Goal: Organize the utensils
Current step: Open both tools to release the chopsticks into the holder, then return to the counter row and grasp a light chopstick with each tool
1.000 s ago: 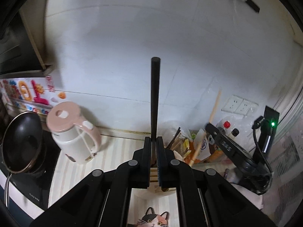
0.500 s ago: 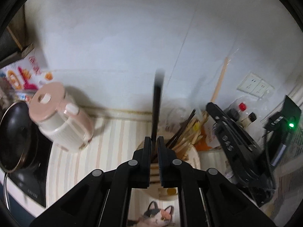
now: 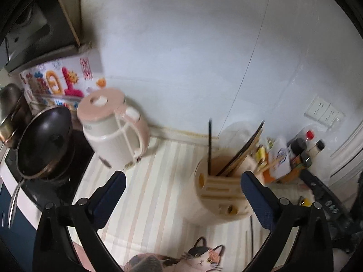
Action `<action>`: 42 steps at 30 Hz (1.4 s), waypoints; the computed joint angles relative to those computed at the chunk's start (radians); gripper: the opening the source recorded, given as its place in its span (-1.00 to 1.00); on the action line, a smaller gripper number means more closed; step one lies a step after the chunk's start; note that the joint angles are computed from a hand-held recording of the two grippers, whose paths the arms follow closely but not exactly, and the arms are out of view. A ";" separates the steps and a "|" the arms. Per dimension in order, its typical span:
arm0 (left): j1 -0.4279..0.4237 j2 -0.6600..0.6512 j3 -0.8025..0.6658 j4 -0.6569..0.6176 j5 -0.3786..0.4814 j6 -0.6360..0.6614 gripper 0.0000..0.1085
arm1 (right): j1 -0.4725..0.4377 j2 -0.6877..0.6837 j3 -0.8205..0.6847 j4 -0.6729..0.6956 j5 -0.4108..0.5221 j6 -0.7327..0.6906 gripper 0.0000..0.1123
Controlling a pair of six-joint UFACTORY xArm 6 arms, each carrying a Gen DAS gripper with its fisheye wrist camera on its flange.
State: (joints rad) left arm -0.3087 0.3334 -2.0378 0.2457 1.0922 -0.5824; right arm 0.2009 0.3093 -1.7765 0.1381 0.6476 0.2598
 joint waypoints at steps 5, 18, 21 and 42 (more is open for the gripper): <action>-0.025 -0.063 0.193 -0.001 -0.018 -0.008 0.90 | -0.035 -0.101 0.207 -0.041 -0.024 0.059 0.39; -0.136 0.025 0.352 -0.034 0.059 -0.015 0.90 | -0.111 -0.086 0.414 0.021 0.223 -0.075 -0.21; -0.153 0.073 0.330 -0.029 0.098 -0.012 0.90 | -0.102 -0.048 0.428 0.029 0.248 -0.108 -0.31; -0.280 0.356 0.004 -0.319 0.178 0.143 0.45 | -0.283 -0.167 0.635 -0.055 0.269 -0.150 -0.88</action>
State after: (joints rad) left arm -0.5891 0.6893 -2.0336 -0.0732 1.2702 -0.4392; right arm -0.0820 0.1427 -1.1418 0.0829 0.9170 0.1094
